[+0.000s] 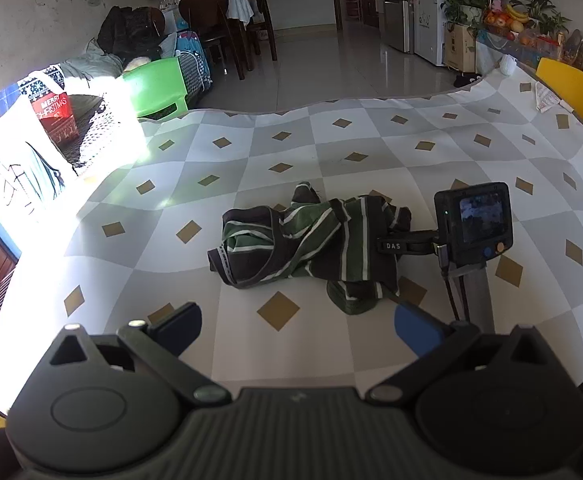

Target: Fold clothes

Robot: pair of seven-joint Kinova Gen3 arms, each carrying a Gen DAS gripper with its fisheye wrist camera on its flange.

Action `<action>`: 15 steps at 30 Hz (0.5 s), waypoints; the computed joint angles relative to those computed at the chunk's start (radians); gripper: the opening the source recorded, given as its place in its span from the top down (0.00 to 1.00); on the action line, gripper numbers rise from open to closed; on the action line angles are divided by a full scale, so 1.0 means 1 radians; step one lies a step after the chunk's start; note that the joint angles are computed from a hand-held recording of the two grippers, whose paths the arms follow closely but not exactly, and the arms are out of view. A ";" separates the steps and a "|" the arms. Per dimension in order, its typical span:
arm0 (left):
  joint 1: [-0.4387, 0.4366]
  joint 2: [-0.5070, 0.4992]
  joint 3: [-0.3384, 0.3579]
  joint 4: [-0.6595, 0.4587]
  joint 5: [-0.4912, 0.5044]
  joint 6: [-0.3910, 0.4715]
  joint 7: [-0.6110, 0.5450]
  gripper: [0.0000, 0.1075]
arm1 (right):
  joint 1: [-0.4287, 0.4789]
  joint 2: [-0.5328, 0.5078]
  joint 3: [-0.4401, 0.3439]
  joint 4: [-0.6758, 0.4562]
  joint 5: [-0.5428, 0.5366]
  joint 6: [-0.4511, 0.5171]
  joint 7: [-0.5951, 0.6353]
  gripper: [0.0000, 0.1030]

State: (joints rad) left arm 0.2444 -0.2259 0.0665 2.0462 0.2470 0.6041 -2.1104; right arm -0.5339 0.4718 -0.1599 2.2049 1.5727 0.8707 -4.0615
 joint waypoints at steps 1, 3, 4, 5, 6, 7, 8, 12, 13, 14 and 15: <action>0.005 -0.004 -0.011 0.000 0.011 0.008 -0.014 0.04 | 0.000 0.000 0.000 0.000 0.000 0.000 0.000 0.00; 0.011 -0.011 -0.036 0.001 0.036 0.028 -0.047 0.04 | 0.000 0.000 0.000 0.000 0.000 0.000 0.000 0.00; 0.007 -0.014 -0.042 0.001 0.041 0.037 -0.054 0.04 | 0.000 0.000 0.000 0.000 0.000 0.000 0.000 0.00; 0.002 -0.017 -0.046 0.002 0.044 0.043 -0.060 0.04 | 0.000 0.000 0.000 0.000 0.000 0.000 0.000 0.00; -0.002 -0.019 -0.051 0.004 0.048 0.048 -0.067 0.04 | 0.000 0.000 0.000 0.000 0.000 0.000 0.000 0.00; -0.006 -0.020 -0.055 0.005 0.052 0.052 -0.074 0.04 | 0.000 0.000 0.000 0.000 0.000 0.000 0.000 0.00; -0.011 -0.020 -0.056 0.007 0.053 0.056 -0.080 0.04 | 0.000 0.000 0.000 0.000 0.000 0.000 0.000 0.00; -0.035 -0.002 -0.053 0.009 0.050 0.080 -0.081 0.04 | 0.000 0.000 0.000 0.000 0.000 0.000 0.000 0.00; -0.041 0.003 -0.050 0.010 0.048 0.085 -0.078 0.04 | 0.000 0.000 0.000 0.000 0.000 0.000 0.000 0.00; -0.045 0.007 -0.048 0.012 0.049 0.087 -0.078 0.04 | 0.000 0.000 0.000 0.000 0.000 0.000 0.000 0.00; -0.047 0.011 -0.046 0.012 0.050 0.090 -0.079 0.04 | 0.000 0.000 0.000 0.000 0.000 0.000 0.000 0.00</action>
State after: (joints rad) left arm 0.1972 -0.2151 0.0200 2.0585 0.2965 0.6946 -2.1893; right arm -0.5337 0.4718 -0.1601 2.2049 1.5727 0.8708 -4.0615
